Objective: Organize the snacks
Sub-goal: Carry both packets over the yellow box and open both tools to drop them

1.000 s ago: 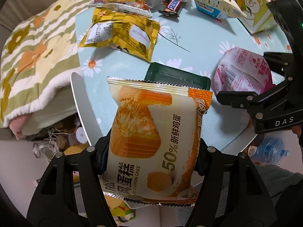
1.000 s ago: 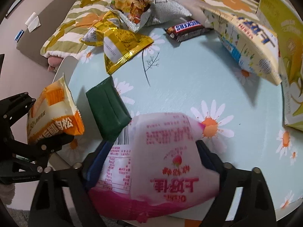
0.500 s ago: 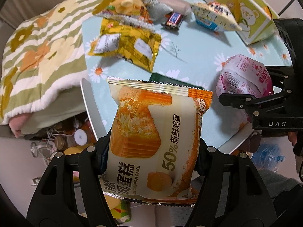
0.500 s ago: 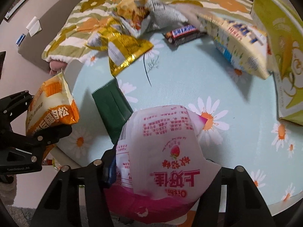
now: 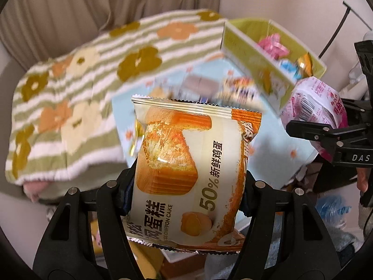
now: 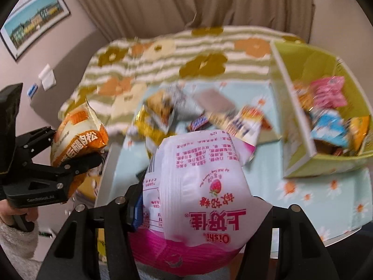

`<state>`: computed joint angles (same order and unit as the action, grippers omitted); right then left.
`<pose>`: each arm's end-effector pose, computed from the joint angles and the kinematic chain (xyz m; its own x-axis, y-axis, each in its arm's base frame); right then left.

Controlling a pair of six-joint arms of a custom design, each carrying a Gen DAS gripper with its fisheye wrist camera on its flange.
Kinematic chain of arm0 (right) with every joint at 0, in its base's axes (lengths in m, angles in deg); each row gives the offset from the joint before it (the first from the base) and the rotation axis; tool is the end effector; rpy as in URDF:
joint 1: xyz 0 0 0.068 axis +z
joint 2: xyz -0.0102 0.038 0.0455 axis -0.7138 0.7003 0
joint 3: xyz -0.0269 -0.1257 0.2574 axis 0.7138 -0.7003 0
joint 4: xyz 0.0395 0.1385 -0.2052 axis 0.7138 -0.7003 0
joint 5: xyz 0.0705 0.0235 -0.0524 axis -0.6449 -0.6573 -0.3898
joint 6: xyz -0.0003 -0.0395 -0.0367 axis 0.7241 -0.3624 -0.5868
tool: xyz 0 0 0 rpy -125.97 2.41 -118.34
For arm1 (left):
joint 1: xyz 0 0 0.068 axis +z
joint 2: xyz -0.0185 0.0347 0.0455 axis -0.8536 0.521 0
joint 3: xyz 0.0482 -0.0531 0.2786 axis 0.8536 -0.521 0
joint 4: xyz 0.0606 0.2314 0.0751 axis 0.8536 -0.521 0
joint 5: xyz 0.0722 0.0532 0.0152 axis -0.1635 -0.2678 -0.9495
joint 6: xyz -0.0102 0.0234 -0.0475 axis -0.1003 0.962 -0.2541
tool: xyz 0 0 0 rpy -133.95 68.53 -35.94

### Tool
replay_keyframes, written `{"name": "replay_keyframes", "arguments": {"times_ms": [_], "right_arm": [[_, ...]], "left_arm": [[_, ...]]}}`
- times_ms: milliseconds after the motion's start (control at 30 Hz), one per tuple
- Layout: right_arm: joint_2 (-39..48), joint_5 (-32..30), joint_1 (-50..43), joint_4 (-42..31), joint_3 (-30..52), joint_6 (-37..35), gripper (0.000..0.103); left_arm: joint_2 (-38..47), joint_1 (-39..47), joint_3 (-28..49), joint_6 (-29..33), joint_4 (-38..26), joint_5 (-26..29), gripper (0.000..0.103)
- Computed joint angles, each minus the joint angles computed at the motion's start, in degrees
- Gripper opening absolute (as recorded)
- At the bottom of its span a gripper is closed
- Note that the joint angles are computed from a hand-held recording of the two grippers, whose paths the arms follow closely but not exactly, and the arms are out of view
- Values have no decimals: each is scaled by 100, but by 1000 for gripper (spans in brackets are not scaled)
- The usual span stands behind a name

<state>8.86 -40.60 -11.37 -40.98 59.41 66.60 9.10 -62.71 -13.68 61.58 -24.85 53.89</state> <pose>0.2101 0.1354 0.2598 -0.8403 0.2077 -0.5008 0.0942 0.9656 0.2425 0.3268 -0.0345 0.2738 -0.6373 0.5900 -0.4958 0.6787 0.7344 0.0017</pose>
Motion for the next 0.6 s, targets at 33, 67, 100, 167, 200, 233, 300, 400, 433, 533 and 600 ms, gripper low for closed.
{"name": "replay_keyframes", "arguments": {"times_ms": [33, 67, 100, 167, 200, 233, 300, 400, 433, 533, 600], "right_arm": [[-169, 27, -137, -81, 16, -96, 54], [-253, 58, -198, -148, 51, -138, 54], [-427, 53, -403, -220, 65, -283, 54], [-650, -49, -786, -236, 37, -576, 54], [-728, -123, -986, -258, 52, -743, 54], [-829, -254, -1296, -285, 68, -998, 54], [-971, -505, -1818, -323, 92, -1409, 54], [-1050, -1153, -2921, -369, 226, -2265, 54], [-1027, -1444, -3392, -404, 298, -2634, 54], [-833, -2237, -4639, -640, 595, -3637, 54], [-540, -2596, -5274, -749, 849, -4170, 54]], "left_arm": [[10, -121, 148, -100, -49, 10, 63], [31, -268, 297, -225, -66, 7, 63], [55, -394, 404, -327, -70, -15, 63], [134, -746, 663, -634, -37, -115, 63], [171, -887, 764, -764, -24, -152, 63], [214, -1049, 869, -914, -14, -200, 63], [393, -1481, 1184, -1346, 21, -338, 63], [756, -2072, 1670, -1914, 68, -563, 63], [954, -2314, 1917, -2138, 66, -664, 63], [1470, -2852, 2557, -2660, 21, -881, 63], [2003, -3245, 3278, -3062, -140, -1026, 63]]}}
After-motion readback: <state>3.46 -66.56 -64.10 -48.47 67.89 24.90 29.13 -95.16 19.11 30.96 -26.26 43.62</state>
